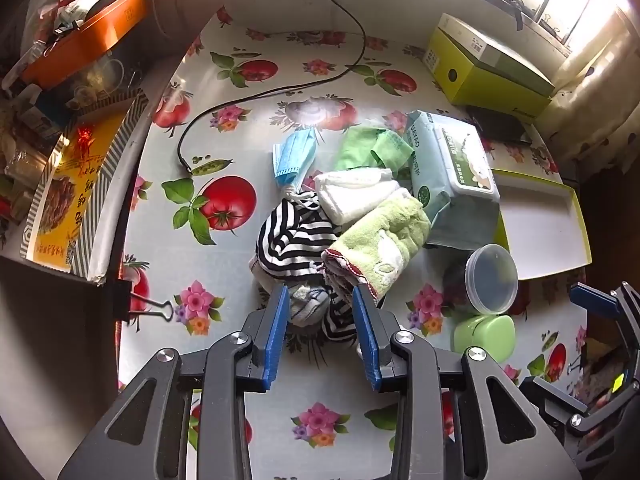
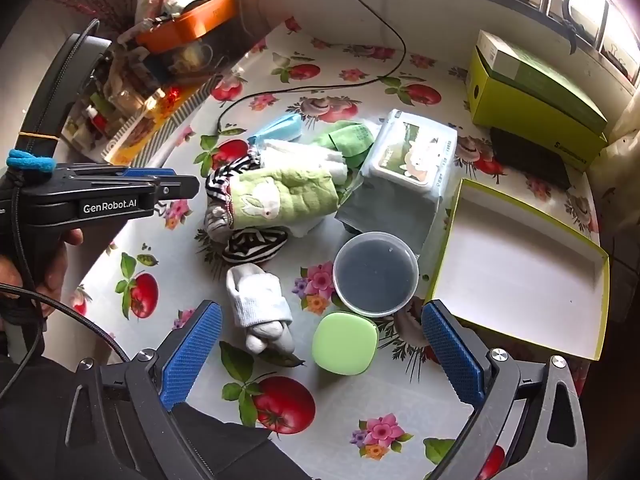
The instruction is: Organize soft objects
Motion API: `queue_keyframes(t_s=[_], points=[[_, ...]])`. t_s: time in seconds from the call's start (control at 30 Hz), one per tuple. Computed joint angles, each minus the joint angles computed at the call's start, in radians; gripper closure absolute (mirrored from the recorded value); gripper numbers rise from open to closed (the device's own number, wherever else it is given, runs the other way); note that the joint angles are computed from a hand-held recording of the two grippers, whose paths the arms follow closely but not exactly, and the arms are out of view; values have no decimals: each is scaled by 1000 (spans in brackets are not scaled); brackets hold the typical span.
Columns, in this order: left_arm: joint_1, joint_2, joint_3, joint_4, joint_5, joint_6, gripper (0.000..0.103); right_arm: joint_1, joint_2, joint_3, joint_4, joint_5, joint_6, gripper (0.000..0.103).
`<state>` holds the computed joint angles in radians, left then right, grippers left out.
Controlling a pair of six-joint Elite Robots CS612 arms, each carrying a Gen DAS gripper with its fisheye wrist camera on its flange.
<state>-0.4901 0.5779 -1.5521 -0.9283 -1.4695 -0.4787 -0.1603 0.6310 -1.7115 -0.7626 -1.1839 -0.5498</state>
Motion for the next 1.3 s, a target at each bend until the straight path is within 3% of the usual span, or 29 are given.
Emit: queue_keyframes(t_s=[0.57,1.3], points=[[-6,3,-10,8,18,-3,69,6,-6,4,23,20,-30,1],[-1,10,-15,-6,-18,27,69,11,-6,3,26,16,-26,1]])
